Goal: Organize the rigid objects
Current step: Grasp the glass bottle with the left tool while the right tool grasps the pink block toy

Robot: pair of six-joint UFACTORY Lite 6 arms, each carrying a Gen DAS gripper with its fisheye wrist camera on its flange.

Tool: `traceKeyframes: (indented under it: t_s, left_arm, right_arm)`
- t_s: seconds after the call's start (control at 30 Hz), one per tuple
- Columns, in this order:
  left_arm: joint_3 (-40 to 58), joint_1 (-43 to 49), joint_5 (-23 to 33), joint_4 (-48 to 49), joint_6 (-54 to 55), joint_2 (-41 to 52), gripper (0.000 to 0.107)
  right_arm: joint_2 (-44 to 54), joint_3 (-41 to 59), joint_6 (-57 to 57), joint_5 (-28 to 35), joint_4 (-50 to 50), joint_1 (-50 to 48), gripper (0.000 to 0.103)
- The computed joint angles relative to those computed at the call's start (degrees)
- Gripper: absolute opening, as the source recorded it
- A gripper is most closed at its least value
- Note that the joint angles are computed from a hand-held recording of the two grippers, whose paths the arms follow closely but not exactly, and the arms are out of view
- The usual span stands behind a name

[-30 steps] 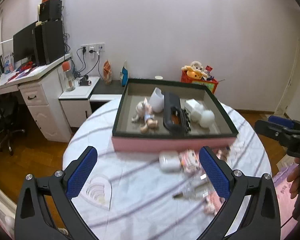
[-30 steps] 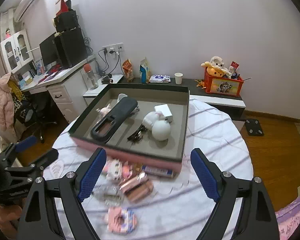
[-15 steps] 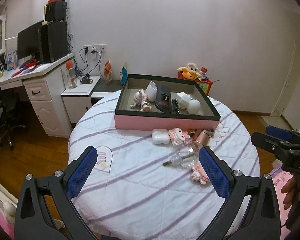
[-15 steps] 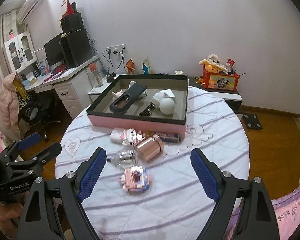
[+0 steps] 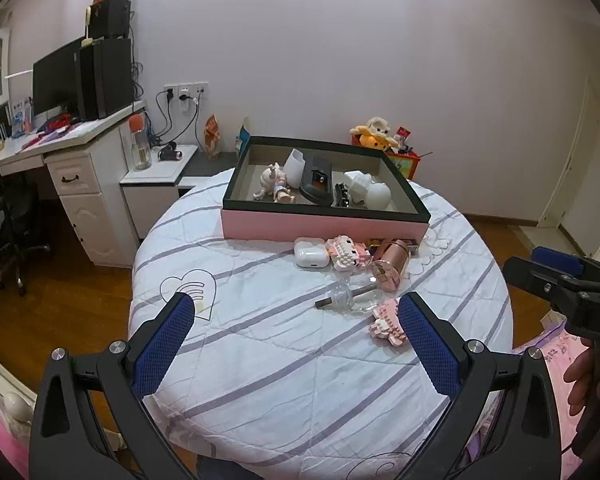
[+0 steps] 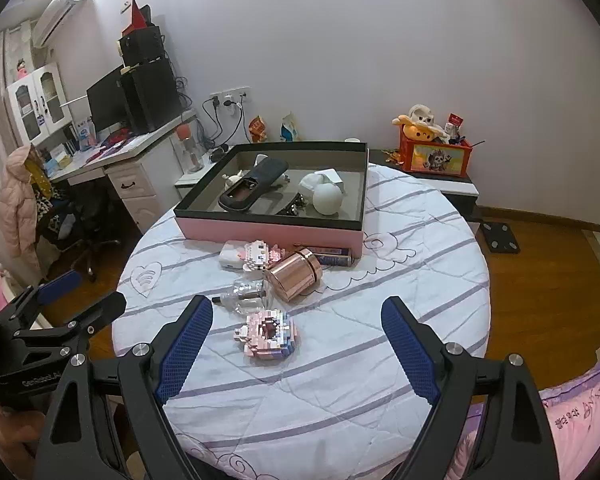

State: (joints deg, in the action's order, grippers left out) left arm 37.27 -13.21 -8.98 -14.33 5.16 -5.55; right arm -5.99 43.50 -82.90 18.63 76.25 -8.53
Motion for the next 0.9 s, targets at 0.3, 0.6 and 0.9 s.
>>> traceKeyframes:
  t_s: [0.3,0.6,0.9]
  left_arm:
    - [1.8,0.8,-1.1,6.2,-5.7,4.5,0.103]
    - [6.6,2.9,-2.0,18.1,-16.5,13.5,0.103]
    - [10.9,4.5,-2.0,24.5,-22.1,19.7,0.103]
  right_arm:
    - [5.0,0.4,-3.2,-2.1,2.9,1.7,0.088]
    - [17.6,4.6,-8.7,-5.4,8.9,5.8,0.088]
    - [28.2,10.7,-12.1,-7.2,13.7,10.3,0.088]
